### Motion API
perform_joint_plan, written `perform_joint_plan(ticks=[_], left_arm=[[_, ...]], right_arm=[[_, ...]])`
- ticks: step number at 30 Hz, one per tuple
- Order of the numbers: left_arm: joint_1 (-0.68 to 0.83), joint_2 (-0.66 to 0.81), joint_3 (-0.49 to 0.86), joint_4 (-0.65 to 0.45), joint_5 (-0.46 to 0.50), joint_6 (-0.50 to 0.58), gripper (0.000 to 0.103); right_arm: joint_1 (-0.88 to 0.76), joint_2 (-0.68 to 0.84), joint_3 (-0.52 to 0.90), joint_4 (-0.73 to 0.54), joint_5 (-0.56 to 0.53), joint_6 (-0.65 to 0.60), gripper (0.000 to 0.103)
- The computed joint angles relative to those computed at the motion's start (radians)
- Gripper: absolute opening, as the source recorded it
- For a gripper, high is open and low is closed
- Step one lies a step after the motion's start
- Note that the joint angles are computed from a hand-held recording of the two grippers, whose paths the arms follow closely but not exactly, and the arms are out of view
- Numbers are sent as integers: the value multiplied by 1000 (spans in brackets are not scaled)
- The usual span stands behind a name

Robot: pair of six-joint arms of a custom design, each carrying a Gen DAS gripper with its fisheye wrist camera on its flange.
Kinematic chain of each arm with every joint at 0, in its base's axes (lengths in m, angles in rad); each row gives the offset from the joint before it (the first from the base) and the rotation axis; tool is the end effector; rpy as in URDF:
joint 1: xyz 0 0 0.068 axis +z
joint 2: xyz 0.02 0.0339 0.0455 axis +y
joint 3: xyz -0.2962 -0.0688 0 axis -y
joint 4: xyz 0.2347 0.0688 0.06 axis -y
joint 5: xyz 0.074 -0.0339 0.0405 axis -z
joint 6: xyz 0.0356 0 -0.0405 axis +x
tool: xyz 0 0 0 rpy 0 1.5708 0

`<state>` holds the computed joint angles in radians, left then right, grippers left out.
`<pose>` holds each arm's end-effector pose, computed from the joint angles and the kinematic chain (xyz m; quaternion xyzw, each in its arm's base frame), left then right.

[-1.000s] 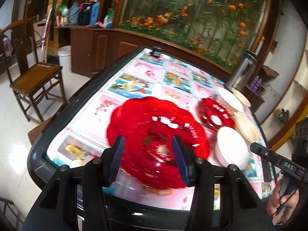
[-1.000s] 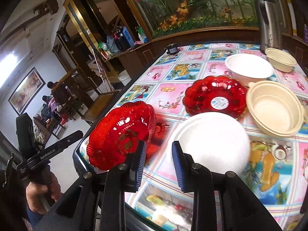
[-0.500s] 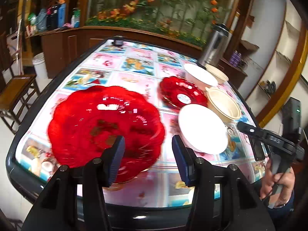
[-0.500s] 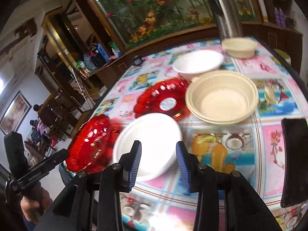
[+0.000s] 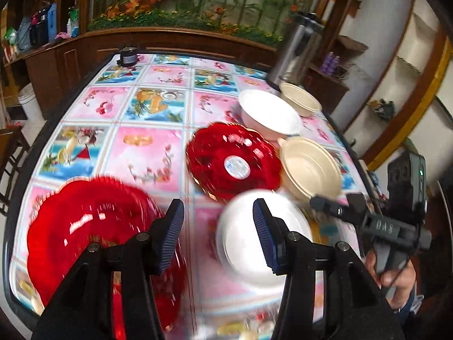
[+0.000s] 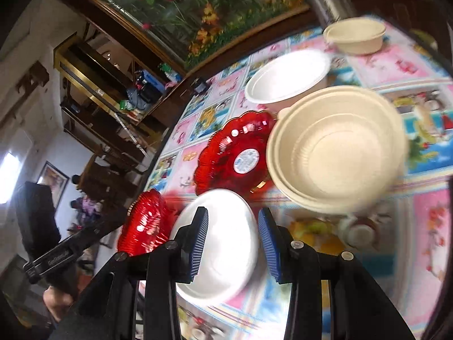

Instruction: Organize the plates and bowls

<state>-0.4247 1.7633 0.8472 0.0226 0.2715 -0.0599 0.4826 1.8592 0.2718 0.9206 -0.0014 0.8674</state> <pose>0.3013 -0.1468 0.1702 0.2137 0.9109 -0.2029 0.2889 0.2183 0.1144 0.0940 0.1717 0.8830 0.2734 0.3406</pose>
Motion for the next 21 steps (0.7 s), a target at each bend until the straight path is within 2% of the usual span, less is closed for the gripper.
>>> perform_joint_plan(ticks=[5, 10, 12, 17, 19, 21], left_arm=[[-11, 122, 161, -83, -29, -14, 49], [-4, 230, 293, -152, -45, -33, 49], [-5, 263, 331, -166, -56, -38, 49], [5, 382, 486, -267, -50, -73, 49], [14, 426, 537, -296, -40, -97, 49], [17, 470, 590, -324, -55, -106, 49]], right_arm=[[-85, 85, 132, -111, -108, -4, 40], [-114, 98, 236, -290, -7, -19, 43], [-126, 98, 251, -319, 21, -13, 44], [-153, 138, 346, -410, 8, -45, 44], [-141, 152, 396, -469, 39, -52, 44], [-142, 171, 418, -472, 30, -63, 42]])
